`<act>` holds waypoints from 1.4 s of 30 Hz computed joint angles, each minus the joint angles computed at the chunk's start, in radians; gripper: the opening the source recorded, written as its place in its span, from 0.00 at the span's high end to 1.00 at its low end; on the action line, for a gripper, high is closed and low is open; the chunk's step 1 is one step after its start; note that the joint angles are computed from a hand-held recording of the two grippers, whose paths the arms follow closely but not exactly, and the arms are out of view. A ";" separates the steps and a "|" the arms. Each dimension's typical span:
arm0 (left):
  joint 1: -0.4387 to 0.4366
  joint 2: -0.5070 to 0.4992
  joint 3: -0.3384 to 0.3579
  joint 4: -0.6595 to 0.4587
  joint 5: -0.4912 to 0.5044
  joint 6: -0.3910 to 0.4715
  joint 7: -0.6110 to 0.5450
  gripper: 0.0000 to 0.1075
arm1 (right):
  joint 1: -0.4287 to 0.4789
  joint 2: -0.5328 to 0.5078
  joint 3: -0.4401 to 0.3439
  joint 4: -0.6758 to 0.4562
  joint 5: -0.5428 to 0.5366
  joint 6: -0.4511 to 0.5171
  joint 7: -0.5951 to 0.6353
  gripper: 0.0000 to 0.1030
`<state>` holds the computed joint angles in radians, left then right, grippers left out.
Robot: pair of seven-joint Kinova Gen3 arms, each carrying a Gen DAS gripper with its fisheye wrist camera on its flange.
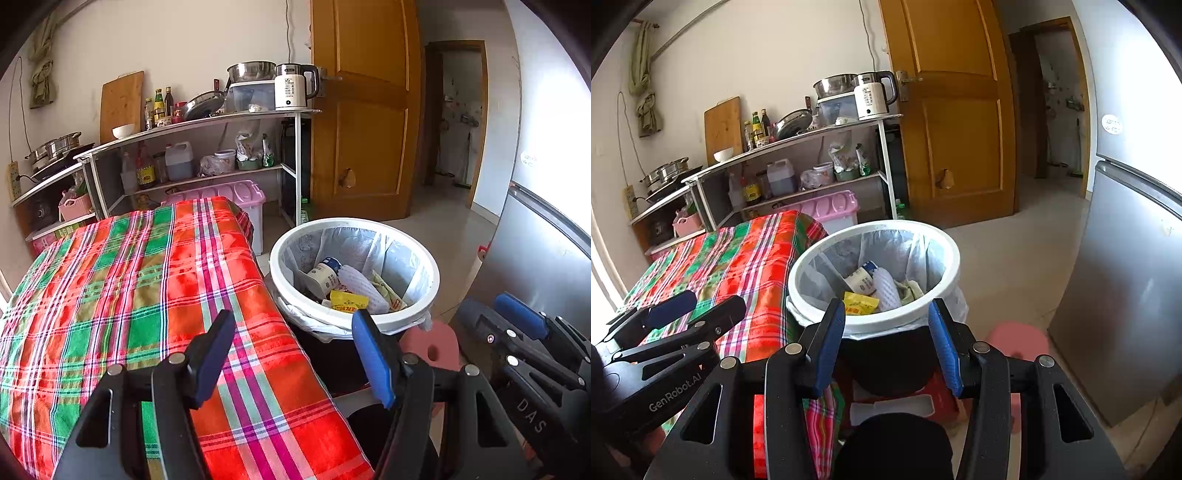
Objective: Collect trash
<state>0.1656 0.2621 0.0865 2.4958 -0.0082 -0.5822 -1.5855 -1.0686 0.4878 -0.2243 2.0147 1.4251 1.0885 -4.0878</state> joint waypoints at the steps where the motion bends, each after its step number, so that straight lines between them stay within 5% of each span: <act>1: 0.000 0.001 0.000 -0.001 0.000 0.001 0.000 0.37 | 0.001 0.000 0.000 0.001 0.002 -0.002 -0.001 0.53; 42: 0.011 -0.007 -0.006 -0.004 0.029 0.016 -0.011 0.37 | 0.002 0.000 0.000 -0.005 0.010 -0.002 0.000 0.53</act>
<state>0.1768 0.2552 0.0808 2.4919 0.0208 -0.5659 -1.5966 -1.0663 0.4880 -0.2244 2.0097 1.4355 1.0864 -4.0880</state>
